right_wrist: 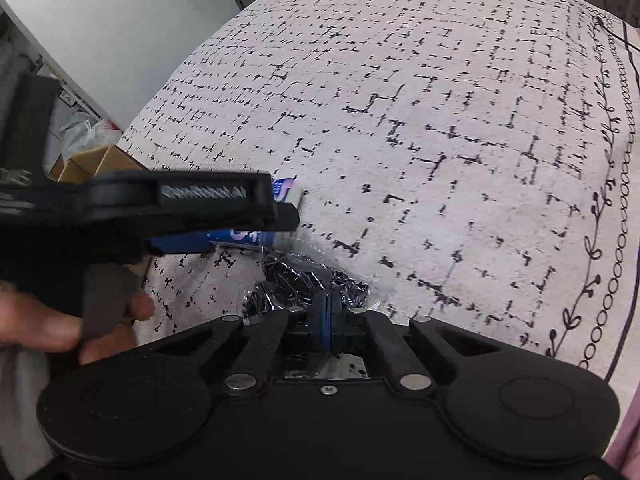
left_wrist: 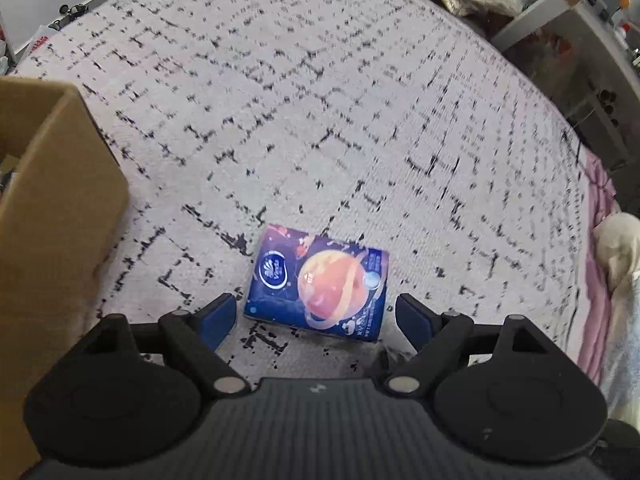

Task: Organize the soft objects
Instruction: 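Grasp the black plastic bag with the right gripper while the left gripper grasps the planet tissue pack, then carry the tissue pack with the left gripper while the right gripper carries the black bag to the box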

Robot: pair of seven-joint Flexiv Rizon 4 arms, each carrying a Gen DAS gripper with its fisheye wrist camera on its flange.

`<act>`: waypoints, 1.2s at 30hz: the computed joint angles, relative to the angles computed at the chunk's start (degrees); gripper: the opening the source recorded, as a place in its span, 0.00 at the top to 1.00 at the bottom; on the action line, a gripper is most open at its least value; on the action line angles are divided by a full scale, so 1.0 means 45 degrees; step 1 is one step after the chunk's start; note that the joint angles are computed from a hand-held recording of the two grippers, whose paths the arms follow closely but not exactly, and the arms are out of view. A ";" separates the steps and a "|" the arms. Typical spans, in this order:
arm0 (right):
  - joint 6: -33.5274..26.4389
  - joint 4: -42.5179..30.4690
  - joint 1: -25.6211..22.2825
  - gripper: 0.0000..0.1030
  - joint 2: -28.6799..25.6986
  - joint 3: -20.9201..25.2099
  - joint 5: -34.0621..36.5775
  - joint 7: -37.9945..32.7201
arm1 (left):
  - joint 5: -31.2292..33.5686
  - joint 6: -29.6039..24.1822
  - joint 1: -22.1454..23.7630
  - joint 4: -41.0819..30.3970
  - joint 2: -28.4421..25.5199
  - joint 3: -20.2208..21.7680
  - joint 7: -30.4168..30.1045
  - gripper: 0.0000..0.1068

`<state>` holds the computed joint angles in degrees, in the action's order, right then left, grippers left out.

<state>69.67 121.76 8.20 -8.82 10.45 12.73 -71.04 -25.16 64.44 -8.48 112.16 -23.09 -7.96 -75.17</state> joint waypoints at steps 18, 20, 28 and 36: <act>-0.0052 -0.0516 -0.0489 0.54 0.0045 0.0106 0.2081 -0.0595 | -0.0204 0.1328 0.0280 0.0617 0.0385 -0.0245 -0.0064 0.31; 0.0145 -0.0392 -0.0315 0.39 0.0026 -0.0035 0.1619 -0.0200 | -0.0294 0.1217 0.0289 0.0608 0.0469 -0.0190 -0.0090 0.31; -0.0178 -0.0200 0.0404 0.27 -0.0532 -0.0432 -0.1124 0.1543 | -0.0946 0.1151 0.0433 0.0965 0.1002 -0.0172 0.0339 0.31; 0.0259 0.0390 0.0660 0.55 -0.0480 -0.0459 -0.3692 0.2247 | -0.0966 0.1070 0.0380 0.1245 0.1493 0.0192 0.0435 0.31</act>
